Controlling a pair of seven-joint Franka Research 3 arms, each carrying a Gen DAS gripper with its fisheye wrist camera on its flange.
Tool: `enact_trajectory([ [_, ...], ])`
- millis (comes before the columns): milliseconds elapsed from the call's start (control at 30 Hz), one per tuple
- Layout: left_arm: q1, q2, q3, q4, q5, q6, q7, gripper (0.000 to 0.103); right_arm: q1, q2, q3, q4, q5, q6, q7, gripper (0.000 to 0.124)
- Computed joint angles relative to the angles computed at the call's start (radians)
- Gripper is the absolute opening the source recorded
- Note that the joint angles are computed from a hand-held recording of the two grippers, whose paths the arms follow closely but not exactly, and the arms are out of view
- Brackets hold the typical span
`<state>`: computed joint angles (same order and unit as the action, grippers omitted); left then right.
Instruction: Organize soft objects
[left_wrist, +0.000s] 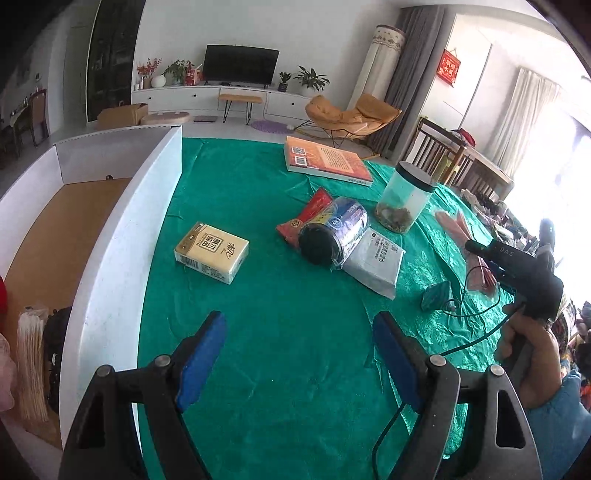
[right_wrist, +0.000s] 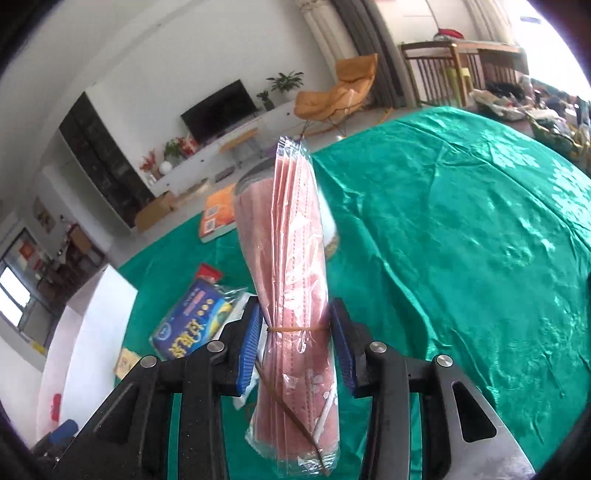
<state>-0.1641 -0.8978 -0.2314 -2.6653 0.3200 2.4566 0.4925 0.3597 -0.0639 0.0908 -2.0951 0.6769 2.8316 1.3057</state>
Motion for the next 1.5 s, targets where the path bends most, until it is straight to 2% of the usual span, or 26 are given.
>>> enact_trajectory([
  [100,-0.004,0.011,0.004,-0.002,-0.009,0.010,-0.005,0.081,-0.052,0.024,-0.037,0.005,-0.047,0.010,0.037,0.044],
  [133,-0.006,0.019,0.004,-0.002,-0.010,0.013,-0.005,0.081,-0.063,0.036,-0.046,0.019,-0.032,-0.010,0.016,0.050],
  [167,-0.007,0.031,0.003,0.000,-0.012,0.017,-0.005,0.081,-0.079,0.032,-0.057,0.021,-0.007,-0.035,-0.009,0.067],
  [200,-0.009,0.044,0.004,0.001,-0.014,0.020,-0.002,0.081,-0.092,0.019,-0.063,0.012,0.012,-0.032,-0.021,0.070],
  [300,-0.021,0.117,0.012,0.014,-0.027,0.047,0.013,0.081,-0.108,-0.006,-0.076,-0.028,0.106,0.017,-0.098,0.071],
  [367,-0.028,0.182,0.021,0.030,-0.037,0.076,0.028,0.081,-0.122,-0.038,-0.073,-0.083,0.076,0.054,-0.056,0.071],
  [467,-0.017,0.293,0.019,0.071,-0.029,0.120,0.057,0.081,-0.142,-0.075,-0.054,-0.165,-0.058,0.094,0.035,0.073],
  [533,-0.001,0.367,0.010,0.107,-0.009,0.139,0.070,0.081,-0.181,-0.079,-0.025,-0.178,-0.234,0.073,0.151,0.073],
  [600,0.013,0.421,0.002,0.131,0.014,0.165,0.072,0.081,-0.176,-0.079,-0.032,-0.182,-0.275,0.092,0.168,0.073],
  [667,0.022,0.448,-0.002,0.141,0.032,0.188,0.069,0.081,-0.203,-0.075,-0.015,-0.190,-0.393,0.096,0.247,0.073],
  [867,0.039,0.474,-0.018,0.153,0.098,0.191,0.058,0.081,-0.177,-0.043,-0.065,-0.165,-0.336,0.017,0.230,0.072],
  [967,0.051,0.478,-0.038,0.147,0.151,0.202,0.043,0.087,-0.169,-0.049,-0.075,-0.178,-0.282,0.039,0.196,0.071],
  [1067,0.037,0.490,-0.027,0.158,0.150,0.190,0.062,0.093,-0.182,-0.049,-0.060,-0.179,-0.347,0.041,0.235,0.073],
  [1233,0.020,0.500,-0.008,0.159,0.126,0.203,0.094,0.103,-0.210,-0.043,-0.030,-0.173,-0.543,0.029,0.354,0.077],
  [1500,0.020,0.529,-0.031,0.200,0.159,0.126,0.090,0.103,-0.200,-0.043,-0.041,-0.177,-0.574,0.031,0.372,0.078],
])
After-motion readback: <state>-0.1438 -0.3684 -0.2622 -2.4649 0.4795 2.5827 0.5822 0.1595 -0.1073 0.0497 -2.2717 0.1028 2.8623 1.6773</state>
